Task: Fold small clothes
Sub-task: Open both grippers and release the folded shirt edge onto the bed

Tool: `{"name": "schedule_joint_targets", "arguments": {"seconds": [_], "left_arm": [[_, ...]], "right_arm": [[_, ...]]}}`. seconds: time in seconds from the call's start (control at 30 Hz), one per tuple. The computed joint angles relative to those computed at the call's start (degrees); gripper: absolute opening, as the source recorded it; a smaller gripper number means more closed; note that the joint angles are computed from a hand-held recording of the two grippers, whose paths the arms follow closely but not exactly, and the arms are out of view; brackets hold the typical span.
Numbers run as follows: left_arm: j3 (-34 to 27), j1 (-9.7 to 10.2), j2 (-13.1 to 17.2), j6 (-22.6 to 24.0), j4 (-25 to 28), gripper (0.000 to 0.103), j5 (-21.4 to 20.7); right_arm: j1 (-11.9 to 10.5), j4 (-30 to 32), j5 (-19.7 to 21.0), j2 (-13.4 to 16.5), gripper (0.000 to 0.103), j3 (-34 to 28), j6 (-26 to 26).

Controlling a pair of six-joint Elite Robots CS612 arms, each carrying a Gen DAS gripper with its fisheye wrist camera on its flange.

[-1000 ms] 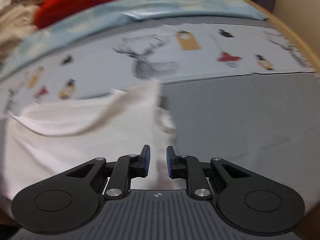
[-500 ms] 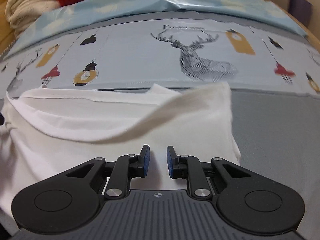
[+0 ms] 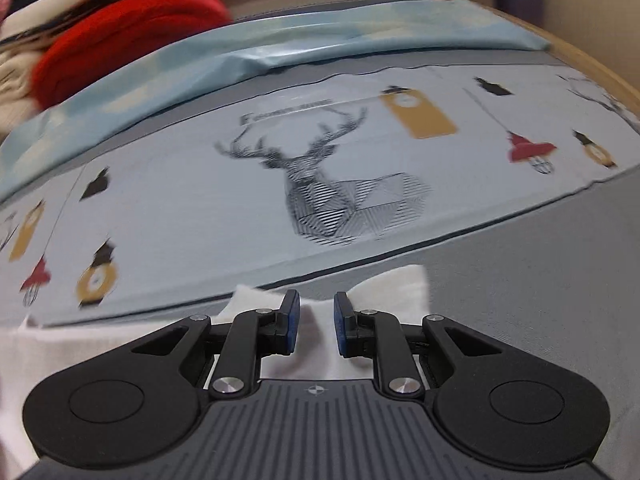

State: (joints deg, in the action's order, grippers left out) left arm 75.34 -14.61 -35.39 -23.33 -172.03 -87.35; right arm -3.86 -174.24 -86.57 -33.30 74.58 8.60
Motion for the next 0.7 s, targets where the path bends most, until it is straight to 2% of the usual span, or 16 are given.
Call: {"name": "schedule_joint_targets", "arguments": {"seconds": [0.07,0.1,0.17,0.27,0.33,0.4,0.47,0.5,0.57,0.63,0.7], "left_arm": [[0.71,0.16,-0.47,1.68,-1.47,0.020,-1.41],[1.08,0.14,-0.72,2.42,-1.86,0.020,-1.61],[1.96,-0.09,-1.38,3.15,-1.81,0.020,-1.37],[4.10,-0.17,-2.81,2.98,-3.17,0.020,-1.50],[5.76,-0.14,-3.92,3.16,-3.78,0.023,-1.55],[7.33,0.00,-4.89,3.42,-4.62,0.029,-1.57],[8.83,0.25,-5.87,3.89,-5.12,0.029,-1.60],[9.54,0.38,-6.32,3.98,-5.36,0.029,-1.54],[11.29,0.70,-7.41,4.30,-6.02,0.029,-1.58],[12.76,1.00,-8.36,4.93,-6.26,0.029,-2.00],[14.06,1.31,-9.18,6.03,-6.67,0.033,-3.07]], "right_arm": [[0.22,-3.32,-0.15,-0.16,0.019,0.77,-0.13],[0.22,-5.59,1.22,-0.30,0.019,1.36,-0.62],[0.19,-8.82,6.87,-0.82,0.019,2.72,-2.71],[0.34,-8.72,16.64,-1.45,0.020,4.11,-7.61],[0.96,-7.61,20.62,-1.90,0.021,5.12,-12.14],[1.70,-5.48,22.94,-2.46,0.021,6.09,-16.80],[2.82,-1.94,21.83,-3.16,0.025,6.82,-20.86],[3.52,1.07,19.29,-3.36,0.028,6.64,-23.06],[5.10,6.20,11.28,-3.19,0.028,6.12,-27.72],[5.42,5.16,9.29,-3.61,0.028,6.73,-26.87],[5.57,4.57,7.16,-4.58,0.029,7.19,-20.94]]}}
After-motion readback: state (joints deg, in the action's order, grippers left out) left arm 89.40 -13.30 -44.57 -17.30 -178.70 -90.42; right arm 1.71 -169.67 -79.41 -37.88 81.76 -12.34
